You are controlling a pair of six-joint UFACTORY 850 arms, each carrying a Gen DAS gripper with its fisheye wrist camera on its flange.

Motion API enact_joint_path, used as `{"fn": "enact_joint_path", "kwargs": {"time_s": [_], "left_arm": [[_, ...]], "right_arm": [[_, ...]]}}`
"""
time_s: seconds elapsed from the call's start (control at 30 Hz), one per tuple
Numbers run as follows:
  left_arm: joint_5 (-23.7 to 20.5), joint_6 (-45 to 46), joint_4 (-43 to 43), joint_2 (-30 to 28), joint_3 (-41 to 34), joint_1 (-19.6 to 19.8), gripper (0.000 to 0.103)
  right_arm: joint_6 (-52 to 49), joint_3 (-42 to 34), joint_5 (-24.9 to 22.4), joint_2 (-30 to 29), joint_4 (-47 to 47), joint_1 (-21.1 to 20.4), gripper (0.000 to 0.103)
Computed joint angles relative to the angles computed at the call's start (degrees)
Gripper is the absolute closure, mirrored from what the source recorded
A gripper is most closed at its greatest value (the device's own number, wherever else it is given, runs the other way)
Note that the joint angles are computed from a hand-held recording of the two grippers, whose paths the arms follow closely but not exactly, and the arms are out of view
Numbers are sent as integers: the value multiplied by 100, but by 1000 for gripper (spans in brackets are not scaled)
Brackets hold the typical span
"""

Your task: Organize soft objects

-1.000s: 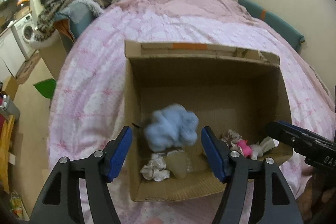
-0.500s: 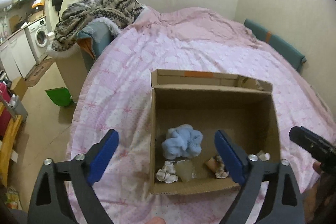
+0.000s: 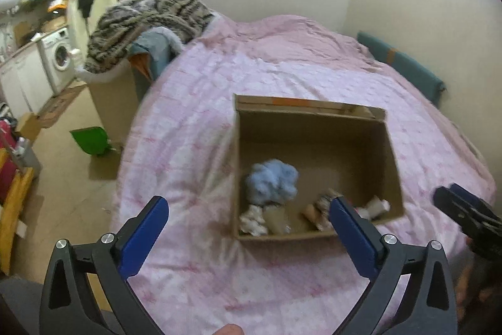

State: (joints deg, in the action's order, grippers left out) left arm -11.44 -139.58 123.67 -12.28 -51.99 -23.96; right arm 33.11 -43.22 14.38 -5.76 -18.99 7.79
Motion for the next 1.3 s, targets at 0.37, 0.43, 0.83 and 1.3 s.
{"fn": "enact_joint_path", "kwargs": {"time_s": [0.37,0.43,0.83,1.3], "left_arm": [[-9,-512,109,-342,-50,25,1],[-93,-348,-30,-359,-45,-12,1],[56,-690,402,-390,-50,-44,1],[63,-783,491,-420,-71,-54,1]], "right_arm": [[-1647,38,-32,-294,1539,214,0],[-1561,3,-37,-372,1504,202,0],[-2293,-64,-114,-474,2198,287,0],[-2210,-110,-177,-514,2140,246,0]]}}
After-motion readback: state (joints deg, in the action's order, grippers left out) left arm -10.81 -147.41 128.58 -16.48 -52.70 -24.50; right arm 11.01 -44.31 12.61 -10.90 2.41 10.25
